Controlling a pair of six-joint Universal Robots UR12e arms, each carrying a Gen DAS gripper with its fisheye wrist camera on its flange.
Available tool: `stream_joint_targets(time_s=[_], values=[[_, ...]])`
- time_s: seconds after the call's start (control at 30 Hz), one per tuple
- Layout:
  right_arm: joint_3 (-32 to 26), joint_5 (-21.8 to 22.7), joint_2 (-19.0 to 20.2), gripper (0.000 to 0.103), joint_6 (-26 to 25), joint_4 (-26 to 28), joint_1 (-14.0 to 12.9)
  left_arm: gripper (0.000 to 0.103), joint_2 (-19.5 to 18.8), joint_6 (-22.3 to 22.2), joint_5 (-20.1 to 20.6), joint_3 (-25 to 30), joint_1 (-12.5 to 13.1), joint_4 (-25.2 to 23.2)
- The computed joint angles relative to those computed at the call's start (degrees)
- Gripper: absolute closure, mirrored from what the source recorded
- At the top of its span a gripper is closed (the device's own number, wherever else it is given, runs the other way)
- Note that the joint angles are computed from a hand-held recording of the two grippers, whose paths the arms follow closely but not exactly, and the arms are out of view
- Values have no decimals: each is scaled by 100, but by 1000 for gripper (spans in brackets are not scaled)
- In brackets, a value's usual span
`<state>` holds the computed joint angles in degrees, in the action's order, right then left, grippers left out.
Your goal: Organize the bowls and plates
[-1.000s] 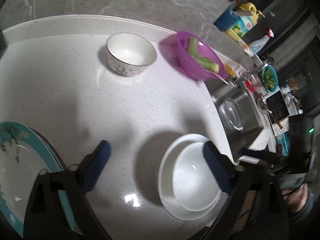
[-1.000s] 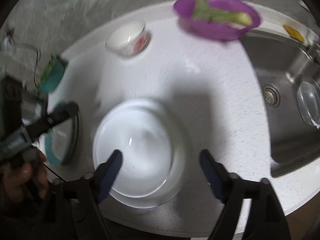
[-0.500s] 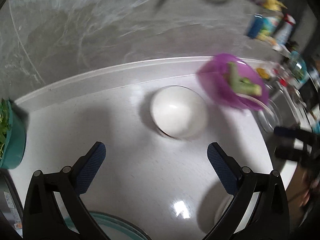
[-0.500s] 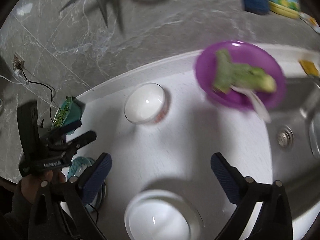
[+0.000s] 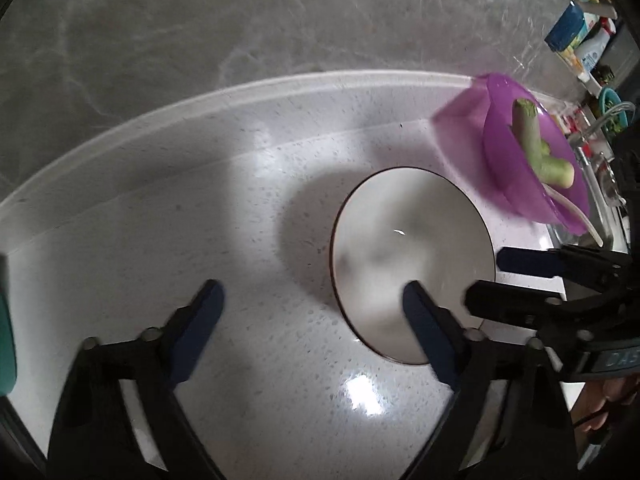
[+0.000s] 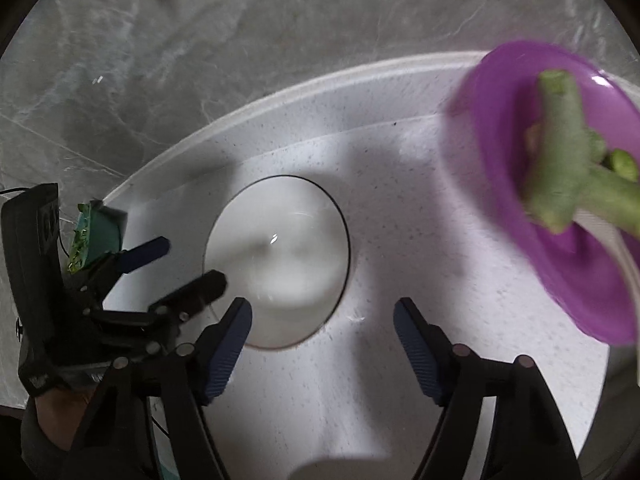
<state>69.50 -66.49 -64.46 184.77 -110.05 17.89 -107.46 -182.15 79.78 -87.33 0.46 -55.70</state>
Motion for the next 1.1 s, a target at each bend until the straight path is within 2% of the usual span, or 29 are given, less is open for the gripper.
stream_joint_targets(time_s=[0.03, 0.13, 0.23, 0.33, 0.4, 0.47, 0.57, 0.67, 0.77, 1.1], values=[[-50, 26, 57, 36, -8, 58, 11, 37, -35, 47, -59, 27, 15, -57], [-84, 54, 128, 39, 17, 93, 7, 54, -140, 106, -192, 107, 9, -154], [-130, 186, 205, 47, 79, 146, -34, 64, -201, 90, -430, 128, 68, -202], [-194, 232, 268, 49, 63, 219, -44, 72, -268, 87, -686, 158, 117, -270], [-202, 295, 290, 52, 88, 254, -46, 72, -324, 88, -781, 197, 117, -296], [-214, 399, 317, 54, 127, 302, -58, 80, -344, 69, -924, 217, 145, -376], [-218, 482, 345, 65, 174, 319, -70, 90, -410, 42, -1152, 285, 153, -493], [-194, 513, 342, 71, 216, 290, -81, 90, -426, 76, -1147, 313, 143, -554], [-169, 552, 341, 81, 249, 284, -113, 90, -413, 34, -1247, 299, 181, -584], [-110, 645, 298, 82, 254, 234, -138, 91, -365, 1, -1157, 304, 150, -687]])
